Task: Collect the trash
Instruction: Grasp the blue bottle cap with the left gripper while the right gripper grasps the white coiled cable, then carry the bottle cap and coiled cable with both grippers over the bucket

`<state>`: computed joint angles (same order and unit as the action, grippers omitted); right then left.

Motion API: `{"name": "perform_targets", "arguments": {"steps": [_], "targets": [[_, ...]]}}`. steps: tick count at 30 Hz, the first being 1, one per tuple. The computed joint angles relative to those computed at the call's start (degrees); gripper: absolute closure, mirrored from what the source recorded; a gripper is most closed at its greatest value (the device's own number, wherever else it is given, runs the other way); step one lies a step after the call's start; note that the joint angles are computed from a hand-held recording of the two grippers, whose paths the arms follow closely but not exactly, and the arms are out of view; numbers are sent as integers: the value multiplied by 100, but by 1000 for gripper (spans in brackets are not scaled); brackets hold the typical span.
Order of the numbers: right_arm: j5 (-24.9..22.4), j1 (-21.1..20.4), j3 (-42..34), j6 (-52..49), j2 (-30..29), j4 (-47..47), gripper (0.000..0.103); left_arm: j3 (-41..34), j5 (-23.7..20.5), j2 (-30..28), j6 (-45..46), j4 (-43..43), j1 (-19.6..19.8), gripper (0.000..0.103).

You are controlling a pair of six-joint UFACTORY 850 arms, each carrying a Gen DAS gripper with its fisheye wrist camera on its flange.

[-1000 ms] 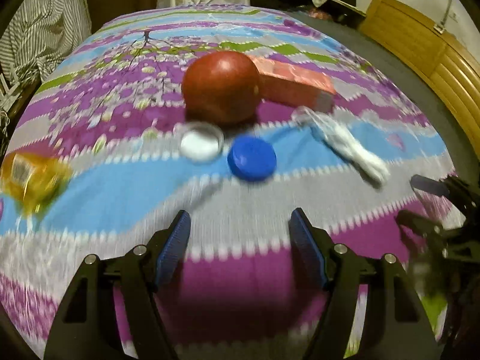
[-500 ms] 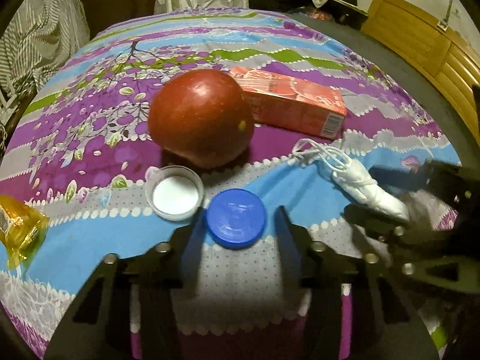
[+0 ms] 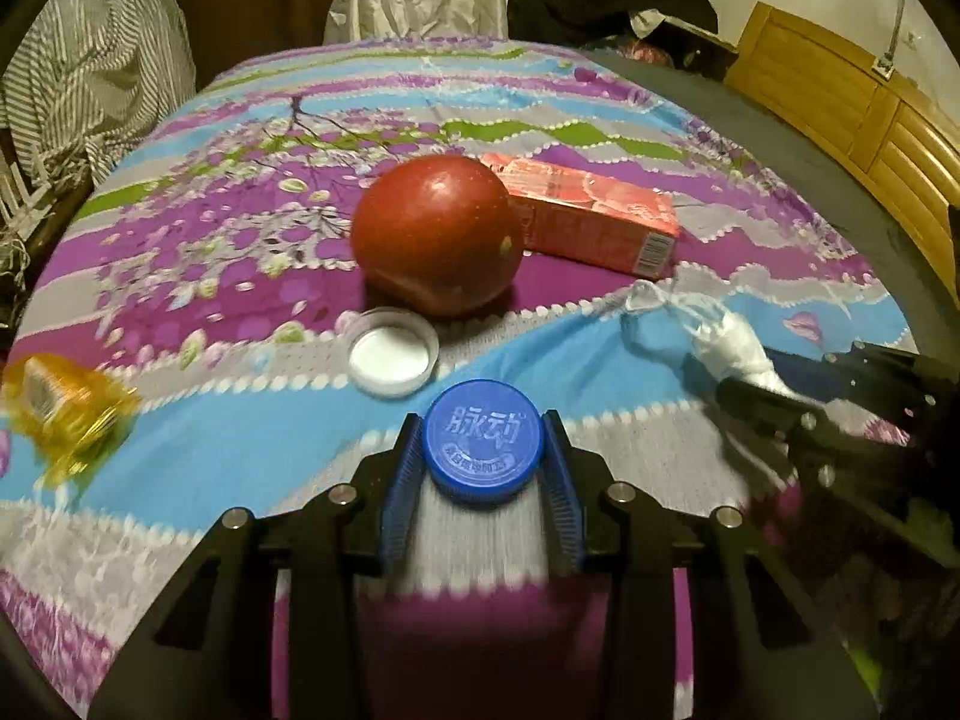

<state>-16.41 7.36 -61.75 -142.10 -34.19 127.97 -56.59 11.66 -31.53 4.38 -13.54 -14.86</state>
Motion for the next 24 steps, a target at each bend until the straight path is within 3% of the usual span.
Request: {"name": "perform_targets", "arguments": {"steps": [5,14,19,24], "targets": [[-664,-38,866,-1077,731,1454,76,934,732,852,598,-730,-155,65],[-1864,50,2800,-2319,2764,3179,76,2461,1962,2648,956,-1579,-522,65],[-2141,246,3654,-2805,3786,3853,76,3018,2350,3422,1047,-1884,-761,65],[-2093,340,4143,-2871,4548,4107,76,3280,2548,3784,1224,-2157,-1039,65]]}}
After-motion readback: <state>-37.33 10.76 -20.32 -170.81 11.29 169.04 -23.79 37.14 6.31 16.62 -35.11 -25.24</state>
